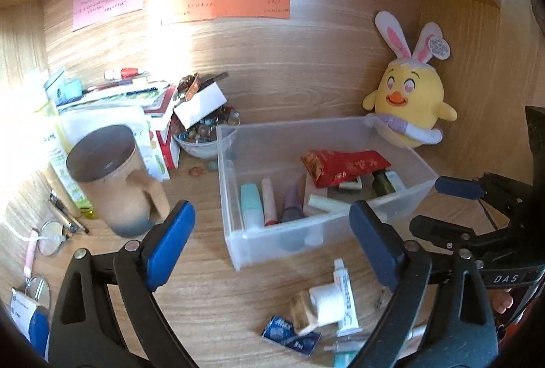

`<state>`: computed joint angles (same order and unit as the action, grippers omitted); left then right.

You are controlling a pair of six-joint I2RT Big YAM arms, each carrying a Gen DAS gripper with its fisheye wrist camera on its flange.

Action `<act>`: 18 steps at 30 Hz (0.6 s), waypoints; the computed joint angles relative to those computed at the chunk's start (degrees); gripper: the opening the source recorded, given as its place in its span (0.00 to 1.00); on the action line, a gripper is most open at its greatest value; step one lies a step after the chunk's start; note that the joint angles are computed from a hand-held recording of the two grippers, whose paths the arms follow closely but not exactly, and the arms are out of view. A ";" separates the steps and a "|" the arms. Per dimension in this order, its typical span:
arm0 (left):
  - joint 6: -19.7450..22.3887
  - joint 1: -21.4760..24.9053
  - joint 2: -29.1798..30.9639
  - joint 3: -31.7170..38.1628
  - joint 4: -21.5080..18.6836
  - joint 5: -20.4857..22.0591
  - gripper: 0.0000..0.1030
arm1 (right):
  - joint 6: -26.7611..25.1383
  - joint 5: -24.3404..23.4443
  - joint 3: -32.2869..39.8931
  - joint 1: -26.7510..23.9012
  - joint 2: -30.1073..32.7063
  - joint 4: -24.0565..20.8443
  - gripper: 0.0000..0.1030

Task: Organize objects
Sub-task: 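Move both tools back to the scattered items beside the clear box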

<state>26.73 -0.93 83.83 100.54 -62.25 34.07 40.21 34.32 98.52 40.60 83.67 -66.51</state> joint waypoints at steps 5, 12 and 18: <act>2.50 0.78 -0.83 -2.26 -1.24 -1.05 0.91 | 2.99 -0.93 -2.47 1.14 -0.93 -0.09 0.72; 6.17 1.95 -1.87 -5.97 -2.98 -2.65 0.91 | 7.15 -3.75 -5.74 2.68 -1.43 -0.46 0.72; 10.13 3.30 -3.33 -9.70 -4.26 -3.24 0.91 | 9.78 -4.24 -7.01 4.55 -1.36 -1.99 0.72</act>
<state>36.86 2.37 80.50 90.85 -66.52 30.83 49.99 30.08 91.50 45.15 82.31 -68.50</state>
